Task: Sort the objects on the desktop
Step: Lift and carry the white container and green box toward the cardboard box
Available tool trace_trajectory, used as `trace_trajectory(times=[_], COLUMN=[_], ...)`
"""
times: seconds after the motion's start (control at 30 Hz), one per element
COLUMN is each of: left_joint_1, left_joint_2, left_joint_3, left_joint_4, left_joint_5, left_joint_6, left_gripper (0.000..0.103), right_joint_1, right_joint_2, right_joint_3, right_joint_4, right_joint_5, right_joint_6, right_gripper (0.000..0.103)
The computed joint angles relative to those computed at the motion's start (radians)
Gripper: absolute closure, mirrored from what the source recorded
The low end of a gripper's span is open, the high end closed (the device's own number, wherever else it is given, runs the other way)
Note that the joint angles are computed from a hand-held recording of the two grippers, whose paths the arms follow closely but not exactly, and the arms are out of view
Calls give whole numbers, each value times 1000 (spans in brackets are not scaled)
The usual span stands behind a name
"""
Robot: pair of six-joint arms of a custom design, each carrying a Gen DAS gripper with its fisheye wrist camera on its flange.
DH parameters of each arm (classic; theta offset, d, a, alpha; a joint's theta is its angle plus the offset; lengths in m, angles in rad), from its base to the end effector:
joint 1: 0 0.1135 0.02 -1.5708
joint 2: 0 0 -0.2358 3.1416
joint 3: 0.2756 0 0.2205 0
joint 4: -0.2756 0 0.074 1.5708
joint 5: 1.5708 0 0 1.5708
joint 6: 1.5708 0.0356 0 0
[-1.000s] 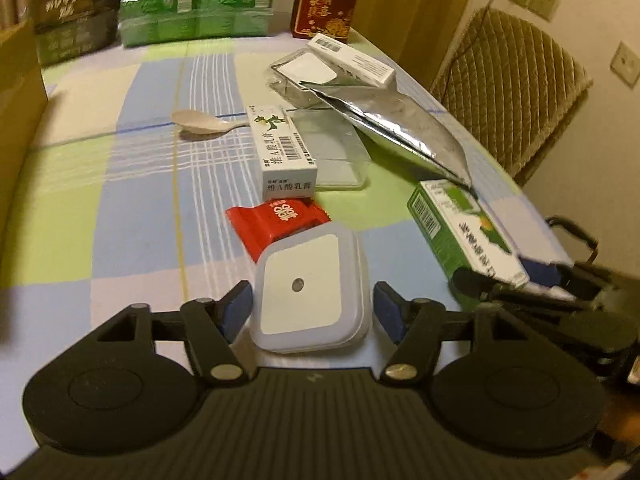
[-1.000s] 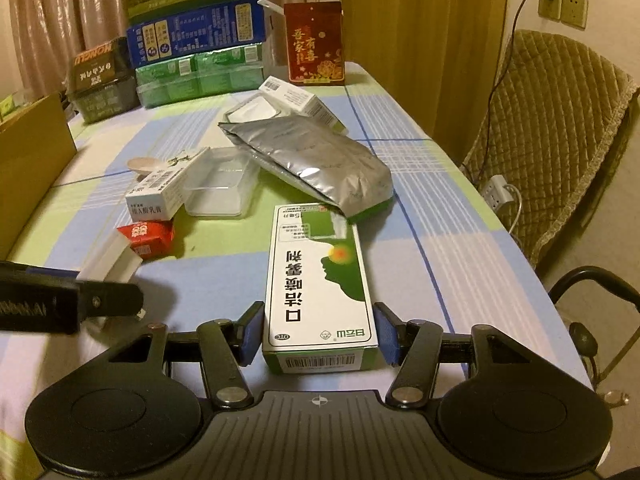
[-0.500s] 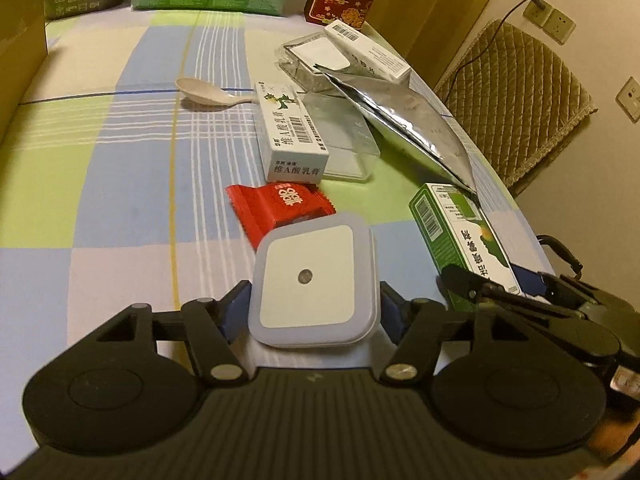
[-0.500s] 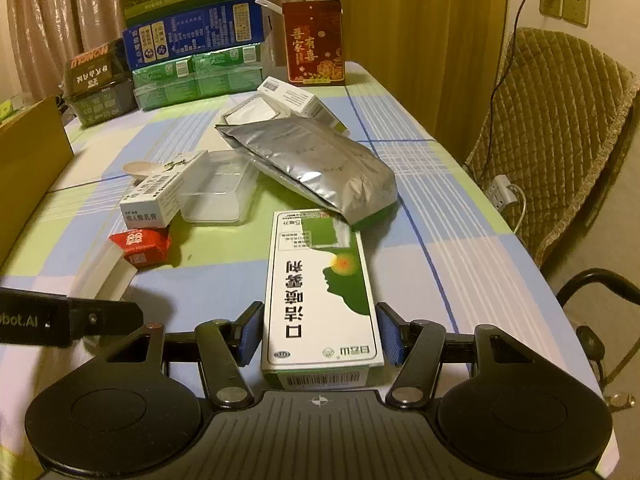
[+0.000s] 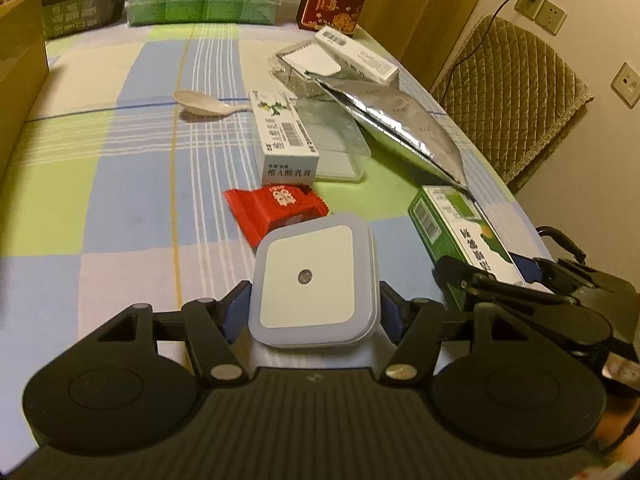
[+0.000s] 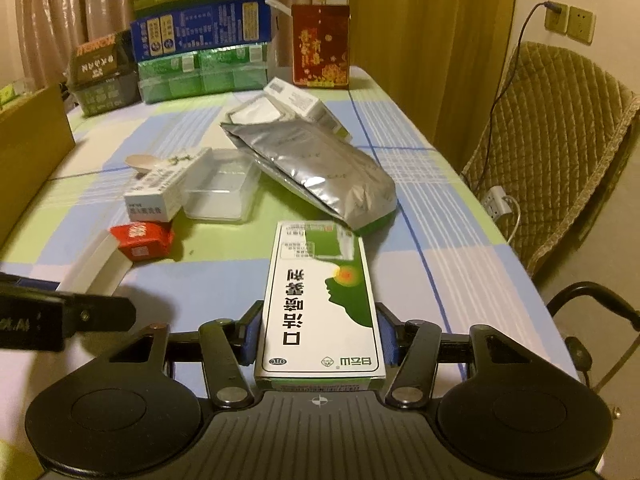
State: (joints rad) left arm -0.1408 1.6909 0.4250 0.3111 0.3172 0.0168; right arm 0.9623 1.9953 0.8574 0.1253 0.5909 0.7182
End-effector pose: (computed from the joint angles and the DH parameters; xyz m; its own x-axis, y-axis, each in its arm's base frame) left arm 0.2276 -0.0435 0.0752 -0.8028 0.1299 -0.5820 0.3253 0.9134 -0.2448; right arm 0.1966 0.2475 0.0731 -0.7025 -0.0524 -0.7098 -0.0670 0.9977 -0.0073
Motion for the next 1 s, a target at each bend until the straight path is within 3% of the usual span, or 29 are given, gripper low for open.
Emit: trace_trajectory(times=[0.33, 0.57, 0.8, 1.0], left_joint_1=[39, 111, 345, 689], left_joint_2=[-189, -359, -535, -514], left_joint_3=[-47, -52, 40, 228], left_joint_4=[-102, -228, -457, -627], left_joint_5=[20, 45, 121, 267], left_joint_6=[16, 46, 191, 387], left_gripper=[42, 42, 42, 42], right_joint_1=[97, 132, 155, 194], right_joint_2=[-131, -198, -132, 58], right_joint_3=[-26, 41, 269, 634], right_joint_4=[-118, -190, -194, -232], right_joint_5=[44, 88, 67, -9], right_joint_6=[82, 30, -117, -234], right_gripper=[51, 51, 51, 51])
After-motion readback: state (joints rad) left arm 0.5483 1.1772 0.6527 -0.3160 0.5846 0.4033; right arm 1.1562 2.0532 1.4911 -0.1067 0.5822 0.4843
